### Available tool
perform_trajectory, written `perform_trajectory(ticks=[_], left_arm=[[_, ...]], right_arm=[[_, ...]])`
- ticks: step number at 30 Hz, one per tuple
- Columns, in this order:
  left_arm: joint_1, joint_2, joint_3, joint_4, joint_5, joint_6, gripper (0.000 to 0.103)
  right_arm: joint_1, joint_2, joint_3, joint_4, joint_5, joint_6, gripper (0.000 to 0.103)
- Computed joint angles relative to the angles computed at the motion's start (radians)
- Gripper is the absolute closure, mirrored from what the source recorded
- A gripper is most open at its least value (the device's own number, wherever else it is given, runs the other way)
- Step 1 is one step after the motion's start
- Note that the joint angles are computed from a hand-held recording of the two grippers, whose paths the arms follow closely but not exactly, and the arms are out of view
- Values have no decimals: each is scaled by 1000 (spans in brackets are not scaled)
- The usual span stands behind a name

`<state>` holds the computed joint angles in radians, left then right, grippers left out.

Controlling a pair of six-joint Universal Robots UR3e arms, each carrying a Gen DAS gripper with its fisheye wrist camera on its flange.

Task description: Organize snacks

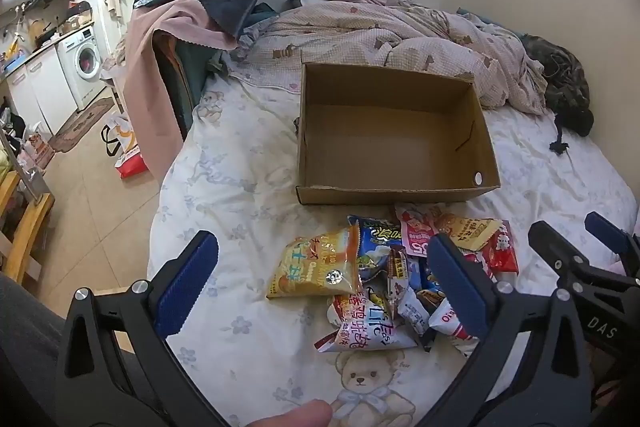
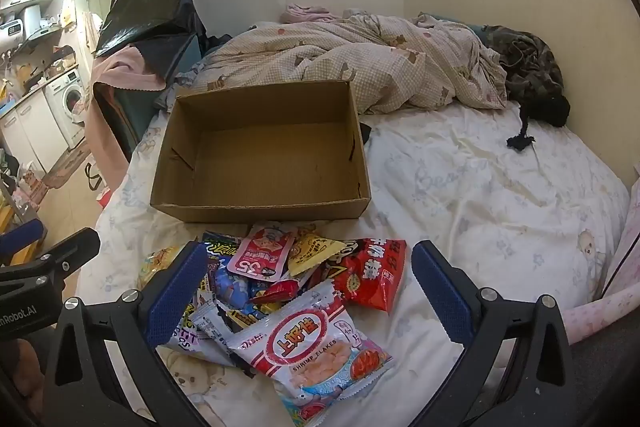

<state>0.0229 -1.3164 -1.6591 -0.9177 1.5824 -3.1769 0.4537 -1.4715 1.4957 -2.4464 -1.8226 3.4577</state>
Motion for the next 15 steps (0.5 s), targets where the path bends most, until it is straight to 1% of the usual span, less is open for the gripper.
perform_trajectory(ticks=[8, 9, 12, 15], left_arm=[[0, -2, 7, -9, -5, -8, 0], [17, 13, -16, 2, -25, 1, 0], [27, 28, -30, 2, -36, 6, 0], [9, 9, -30, 23, -17, -3, 0]], right_arm=[[-1, 5, 0, -8, -1, -3, 0], [3, 6, 0, -11, -7, -1, 0], [-1, -4, 11, -16, -4, -5, 0], [2, 1, 6, -16, -9, -4, 0]])
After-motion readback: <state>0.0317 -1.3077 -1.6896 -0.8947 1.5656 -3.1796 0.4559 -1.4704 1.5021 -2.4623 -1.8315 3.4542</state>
